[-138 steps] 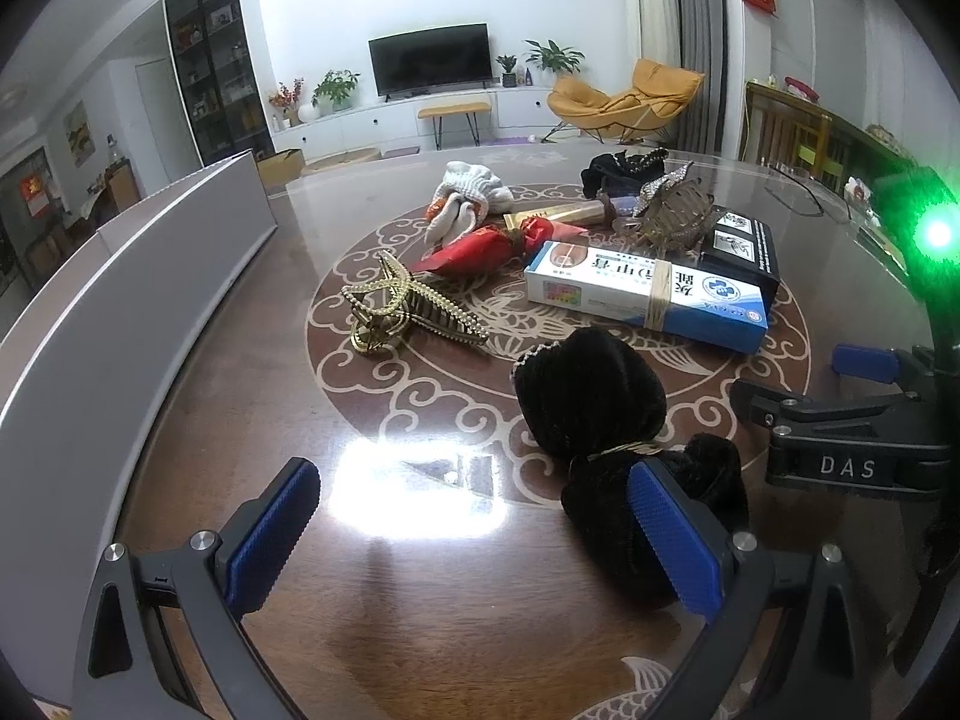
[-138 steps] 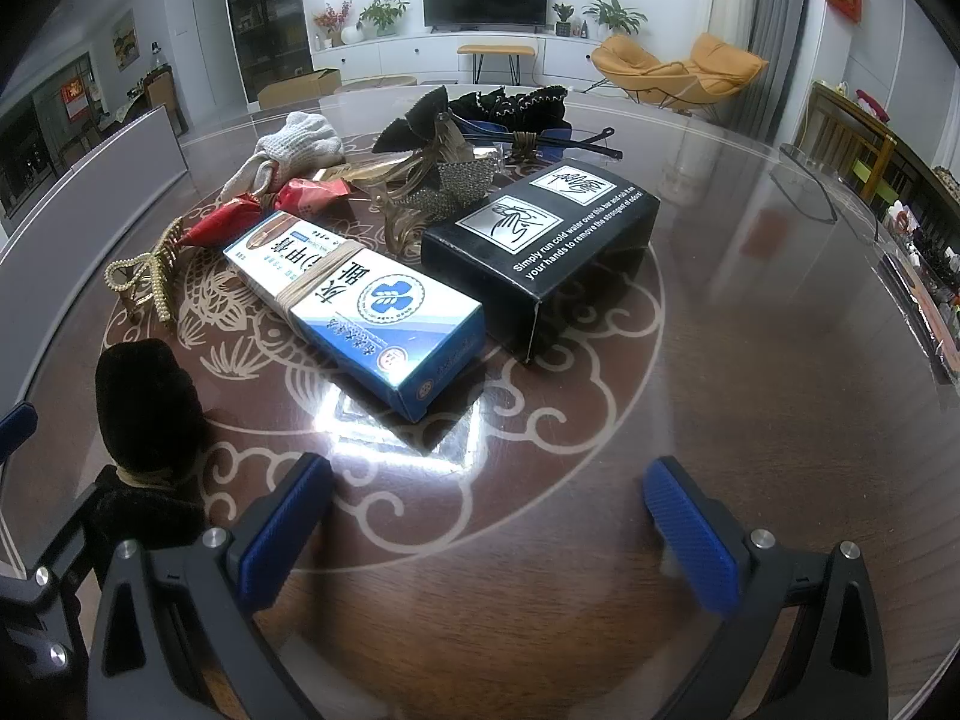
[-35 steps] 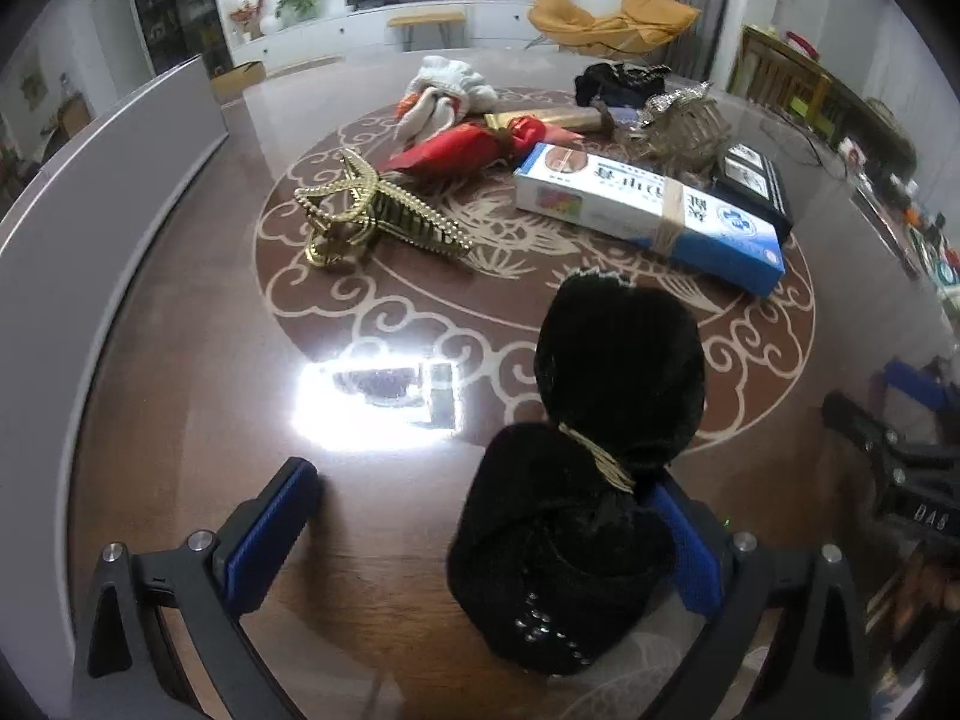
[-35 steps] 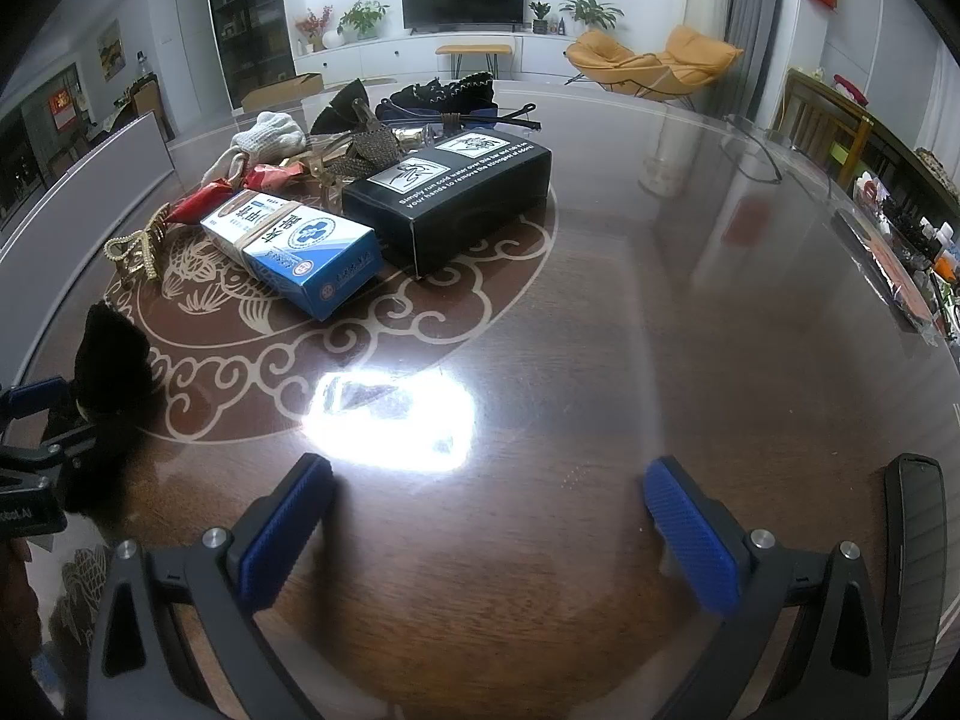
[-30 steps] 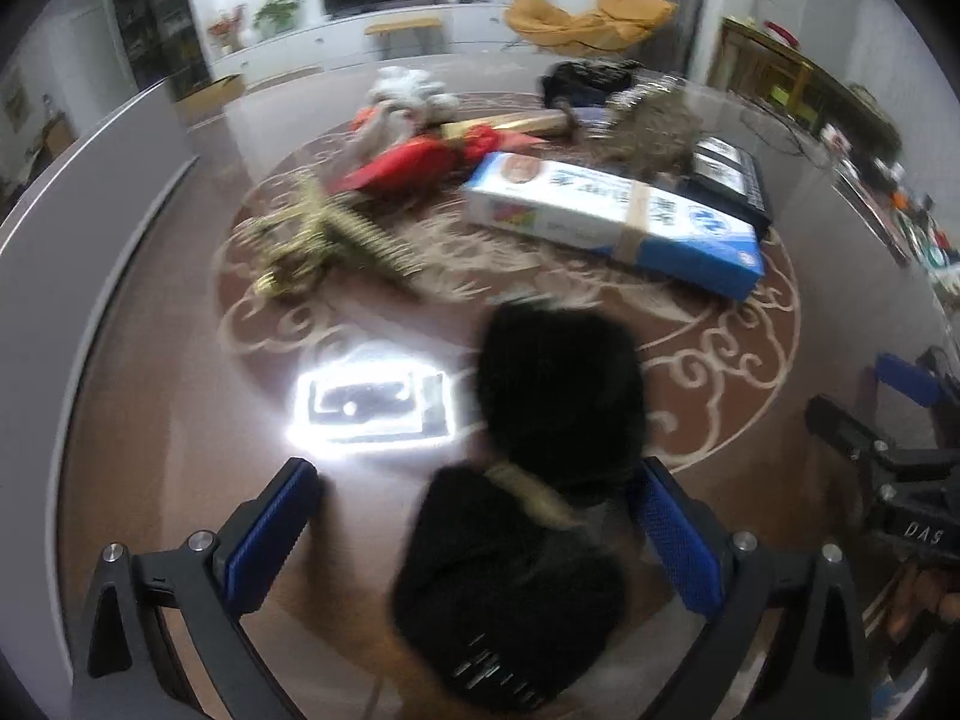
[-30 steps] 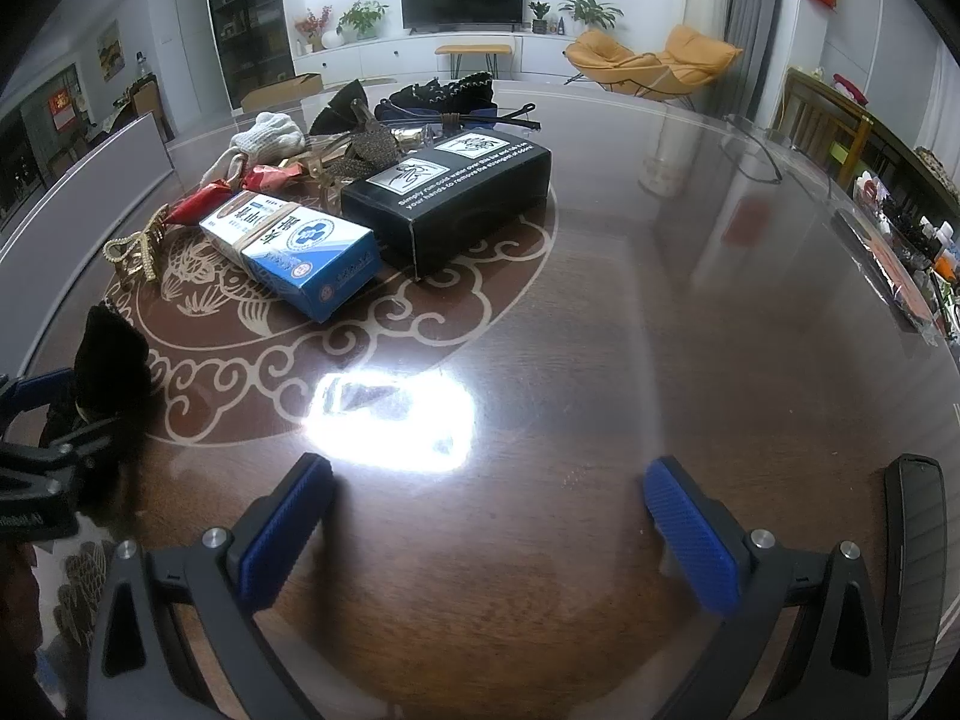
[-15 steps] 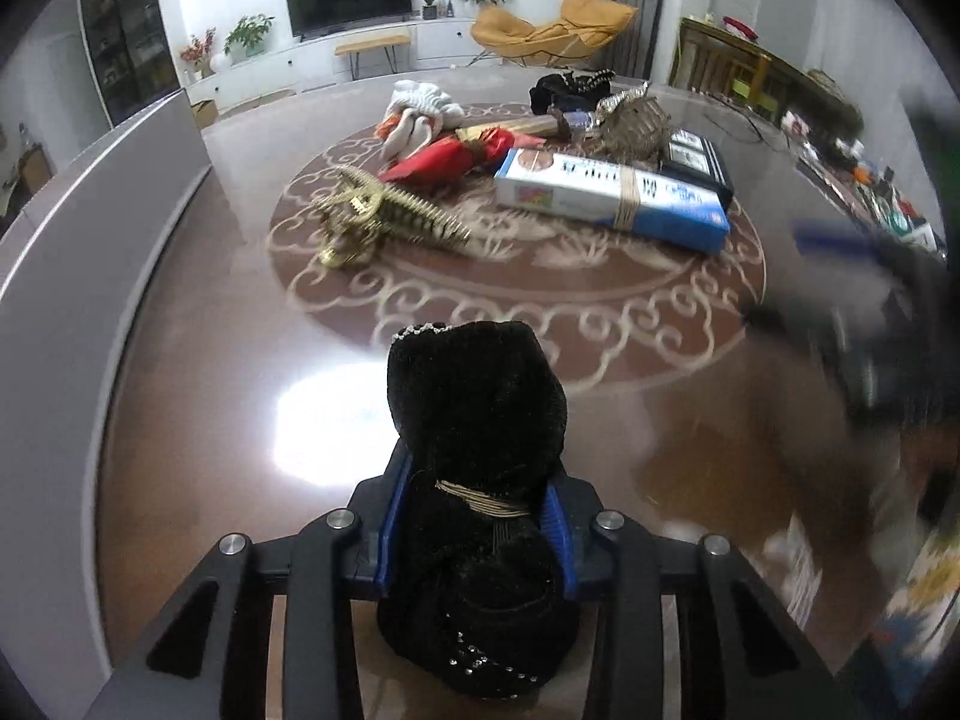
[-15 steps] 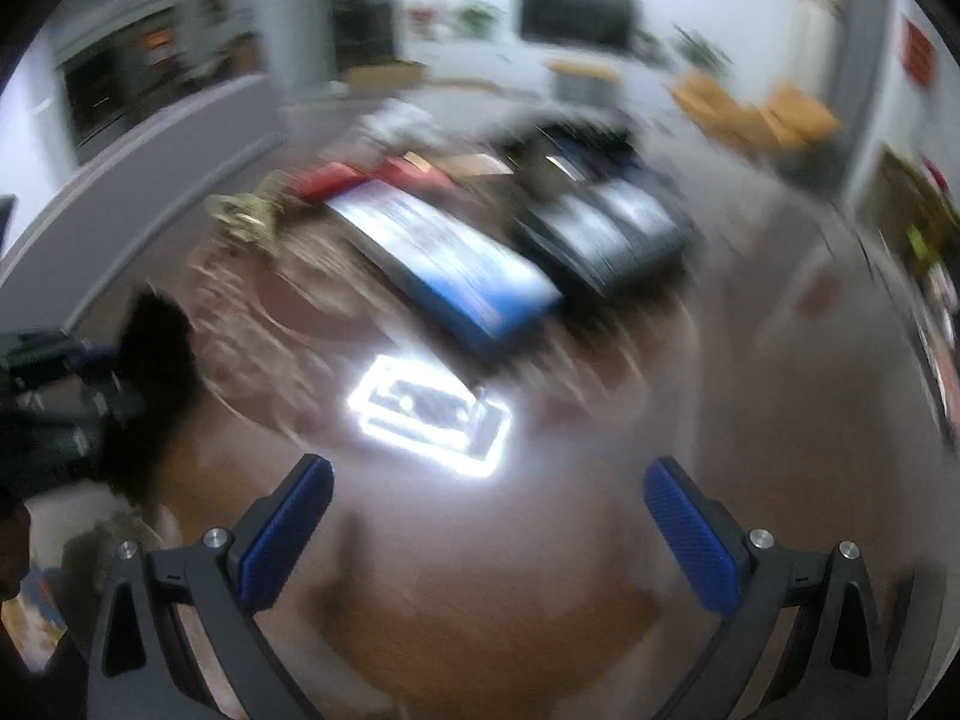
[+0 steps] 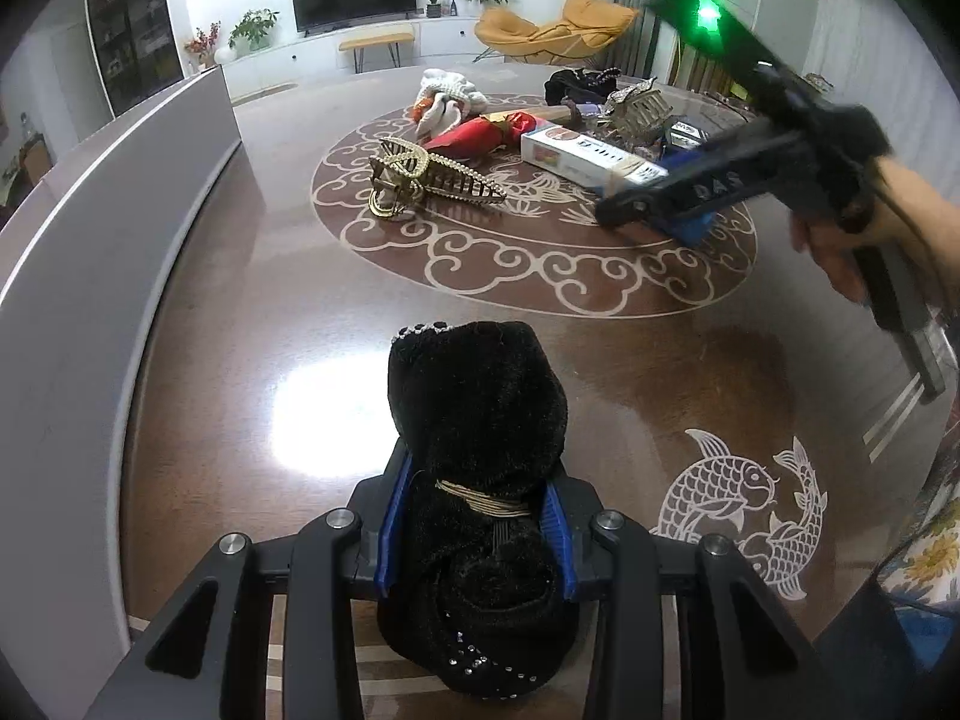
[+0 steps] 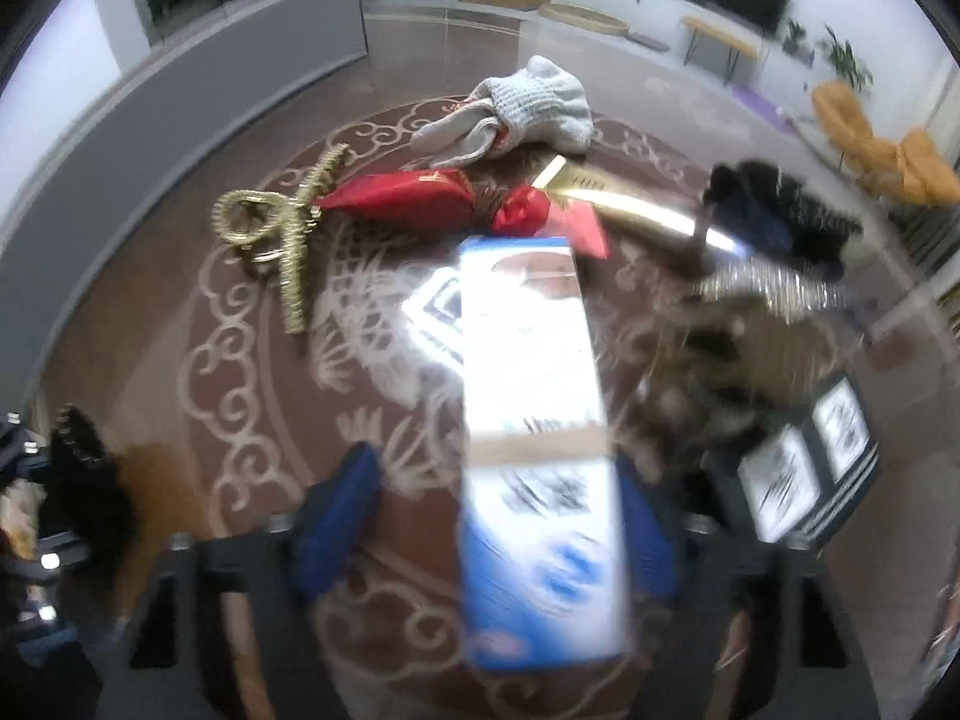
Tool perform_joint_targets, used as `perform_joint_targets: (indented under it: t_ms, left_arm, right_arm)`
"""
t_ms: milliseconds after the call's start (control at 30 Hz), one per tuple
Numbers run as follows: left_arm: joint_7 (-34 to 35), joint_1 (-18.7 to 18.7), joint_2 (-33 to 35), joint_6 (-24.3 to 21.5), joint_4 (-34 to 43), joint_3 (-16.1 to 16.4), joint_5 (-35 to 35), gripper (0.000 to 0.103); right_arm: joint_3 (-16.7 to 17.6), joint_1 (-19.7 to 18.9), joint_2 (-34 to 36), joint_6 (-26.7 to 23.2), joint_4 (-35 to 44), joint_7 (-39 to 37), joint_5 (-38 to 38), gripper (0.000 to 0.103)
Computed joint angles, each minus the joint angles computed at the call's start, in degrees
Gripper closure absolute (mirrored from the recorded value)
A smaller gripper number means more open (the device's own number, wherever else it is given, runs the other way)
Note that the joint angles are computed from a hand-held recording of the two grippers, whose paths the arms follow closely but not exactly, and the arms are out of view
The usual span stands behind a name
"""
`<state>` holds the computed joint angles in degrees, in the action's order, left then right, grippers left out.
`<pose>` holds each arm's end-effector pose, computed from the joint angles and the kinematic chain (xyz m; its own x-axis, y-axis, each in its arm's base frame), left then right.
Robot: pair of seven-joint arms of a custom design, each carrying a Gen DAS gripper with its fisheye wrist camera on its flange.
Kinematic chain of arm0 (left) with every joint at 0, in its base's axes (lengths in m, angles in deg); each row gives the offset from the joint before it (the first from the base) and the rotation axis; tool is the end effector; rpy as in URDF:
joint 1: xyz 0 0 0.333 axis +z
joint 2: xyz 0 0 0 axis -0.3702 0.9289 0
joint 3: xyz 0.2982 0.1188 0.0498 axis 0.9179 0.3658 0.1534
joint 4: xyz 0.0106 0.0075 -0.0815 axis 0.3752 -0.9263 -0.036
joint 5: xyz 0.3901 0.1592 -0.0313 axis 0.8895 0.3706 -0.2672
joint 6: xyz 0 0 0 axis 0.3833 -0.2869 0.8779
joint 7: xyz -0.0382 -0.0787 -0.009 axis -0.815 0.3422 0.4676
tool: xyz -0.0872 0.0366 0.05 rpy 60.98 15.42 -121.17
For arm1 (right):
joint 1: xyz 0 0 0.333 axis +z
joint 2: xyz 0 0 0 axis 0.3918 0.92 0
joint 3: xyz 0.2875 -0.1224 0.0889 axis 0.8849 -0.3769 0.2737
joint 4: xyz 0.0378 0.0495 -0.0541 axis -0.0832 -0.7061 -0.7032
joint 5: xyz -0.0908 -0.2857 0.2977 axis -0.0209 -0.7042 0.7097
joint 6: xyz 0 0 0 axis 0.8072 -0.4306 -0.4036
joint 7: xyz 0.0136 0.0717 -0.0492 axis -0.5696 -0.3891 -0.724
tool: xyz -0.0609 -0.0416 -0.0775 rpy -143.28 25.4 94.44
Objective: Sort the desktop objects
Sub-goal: 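Grasp the black fuzzy pouches with the left tool while the right tool grasps the blue-white box, then carry both items into the cardboard-floored bin and open both tools to release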
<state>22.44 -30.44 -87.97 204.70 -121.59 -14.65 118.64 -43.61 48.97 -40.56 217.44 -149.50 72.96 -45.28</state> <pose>0.4387 -0.2101 0.3254 0.1912 -0.9814 0.0163 -0.8269 -0.1700 -0.5361 0.6767 0.3697 0.3608 0.7936 -0.6083 -0.0112 -0.5578 -0.7201 -0.4128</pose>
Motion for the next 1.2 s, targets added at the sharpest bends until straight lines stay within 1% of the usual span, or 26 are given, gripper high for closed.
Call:
perform_joint_targets:
  t_ms: [33,67,133,167,200,233,267,300,333,367,400,467,500,533,567,600,633,700,767,867,933,1033,1133,1200]
  left_arm:
    - [-0.4,0.1,0.0,0.1,0.0,-0.1,0.6,0.064]
    - [-0.8,0.2,0.0,0.3,-0.1,-0.2,1.5,0.061]
    - [0.0,-0.1,-0.1,-0.2,-0.2,-0.2,0.6,0.048]
    - [0.3,-0.3,0.0,-0.9,-0.1,-0.2,-0.1,0.035]
    - [0.0,-0.3,0.0,-1.4,-0.3,-0.2,-0.2,0.03]
    - [-0.4,-0.2,-0.2,-1.6,-0.4,-0.3,0.4,0.03]
    - [-0.1,-0.2,-0.4,-1.5,-0.7,-0.1,0.1,0.029]
    - [0.4,-0.3,-0.6,-1.6,-0.8,0.0,-0.5,0.029]
    - [1.2,-0.4,-0.8,-2.2,-0.9,0.1,-1.7,0.029]
    - [2.0,-0.5,-1.2,-2.7,-1.1,0.2,-2.9,0.029]
    - [3.4,-0.7,-1.1,-2.6,-1.1,0.6,-4.6,0.029]
    - [5.4,-0.7,-1.2,-1.9,-1.4,1.0,-6.8,0.029]
    - [7.0,-0.9,-1.1,-2.0,-1.3,1.2,-8.3,0.032]
    - [7.7,-0.7,-1.1,-1.5,-1.2,1.3,-8.7,0.038]
    - [7.2,-0.3,-1.2,-0.5,-1.3,1.2,-8.0,0.063]
    - [7.0,0.1,-1.4,1.3,-1.7,1.4,-7.9,0.071]
    - [6.6,0.5,-1.6,3.2,-2.2,1.6,-8.1,0.071]
    - [2.5,2.4,-2.8,9.2,-4.2,1.6,-6.2,0.071]
    - [-0.9,4.1,-4.7,12.5,-5.8,0.9,-4.8,0.071]
    - [-2.3,5.0,-8.9,14.9,-7.6,0.3,-5.0,0.071]
    - [-1.0,4.6,-12.7,14.4,-8.7,0.8,-6.5,0.071]
    - [2.7,3.5,-21.1,11.6,-11.7,3.2,-9.7,0.071]
    - [8.4,2.4,-31.3,6.0,-15.4,7.2,-13.3,0.071]
    - [12.0,3.1,-37.5,1.4,-17.7,9.5,-15.3,0.071]
  right_arm:
    - [0.1,0.0,-1.6,1.5,-2.6,-0.1,0.3,0.048]
    - [0.4,-0.3,-3.0,2.1,-4.6,-0.4,1.0,0.054]
    - [1.0,-0.7,-5.9,2.3,-8.7,-0.8,2.1,0.055]
    - [1.0,-0.7,-6.9,2.2,-10.1,-0.5,2.3,0.056]
    - [0.6,-0.2,-7.6,2.2,-11.0,0.5,1.6,0.055]
    - [-0.1,0.6,-7.8,2.4,-11.3,2.2,0.3,0.053]
    - [-0.3,0.8,-8.0,2.5,-11.5,3.0,-0.2,0.045]
    - [-0.7,1.3,-7.3,2.5,-10.5,4.4,-1.2,0.04]
    - [-0.8,1.5,-7.0,3.0,-10.0,5.2,-1.6,0.036]
    - [-0.7,1.5,-6.4,3.0,-9.0,5.8,-1.7,0.036]
    - [-0.5,1.1,-5.4,1.8,-7.3,6.0,-1.3,0.036]
    - [-0.4,1.1,-1.9,-3.0,-1.5,7.8,-1.4,0.034]
    - [-0.6,1.4,-1.3,-3.1,-0.6,8.0,-1.8,0.035]
    - [-0.6,1.5,-1.0,-3.9,0.1,8.2,-2.2,0.04]
    - [-0.9,1.8,-1.6,-3.5,-0.6,8.4,-2.9,0.06]
    - [-1.5,2.4,-2.2,-3.4,-1.2,9.3,-4.0,0.059]
    - [-0.9,1.7,-3.0,-4.1,-1.9,9.1,-3.0,0.059]
    - [0.2,0.3,-5.6,-3.7,-5.2,7.7,-1.0,0.059]
    - [1.3,-1.6,-9.3,-3.3,-9.5,5.7,2.3,0.059]
    - [1.9,-3.3,-12.8,-4.4,-12.2,4.5,5.8,0.059]
    - [2.4,-3.8,-14.4,-5.1,-12.2,4.0,7.7,0.059]
    - [3.6,-4.0,-14.9,-6.6,-10.0,3.7,11.4,0.059]
    - [5.4,-3.1,-13.9,-7.7,-5.9,3.1,15.3,0.059]
    - [6.7,-1.7,-12.3,-9.0,-2.1,3.3,17.3,0.059]
